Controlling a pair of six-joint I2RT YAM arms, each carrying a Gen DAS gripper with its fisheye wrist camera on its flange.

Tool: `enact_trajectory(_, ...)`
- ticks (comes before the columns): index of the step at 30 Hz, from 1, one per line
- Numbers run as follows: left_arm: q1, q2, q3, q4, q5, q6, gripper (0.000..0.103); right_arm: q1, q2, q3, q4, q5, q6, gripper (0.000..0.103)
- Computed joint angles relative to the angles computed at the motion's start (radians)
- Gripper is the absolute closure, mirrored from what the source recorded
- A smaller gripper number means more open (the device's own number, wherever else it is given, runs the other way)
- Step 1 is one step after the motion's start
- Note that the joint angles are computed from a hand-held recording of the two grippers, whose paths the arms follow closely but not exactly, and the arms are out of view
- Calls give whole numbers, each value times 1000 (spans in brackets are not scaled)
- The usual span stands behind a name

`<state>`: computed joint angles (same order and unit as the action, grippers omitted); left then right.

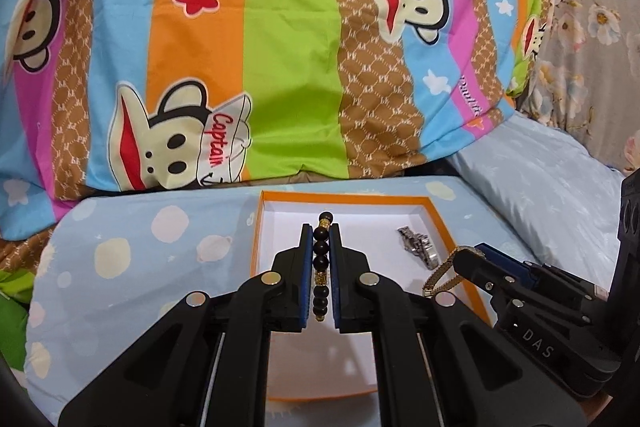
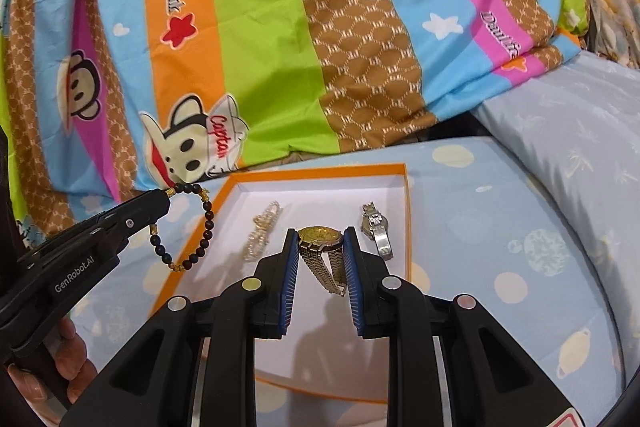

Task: Organize jewelry
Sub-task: 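Carry the bracelet and gold watch into the box and open both grippers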

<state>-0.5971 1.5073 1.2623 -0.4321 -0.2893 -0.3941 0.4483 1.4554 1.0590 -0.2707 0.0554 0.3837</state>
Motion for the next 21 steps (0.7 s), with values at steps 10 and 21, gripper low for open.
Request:
enact_trajectory(10, 38, 100, -32, 68, 57, -15, 96, -26, 116, 19, 30, -27, -17, 81)
enact_trajectory(21, 61, 3, -113, 147, 23, -69, 45, -46, -30, -75, 108, 9, 4, 63)
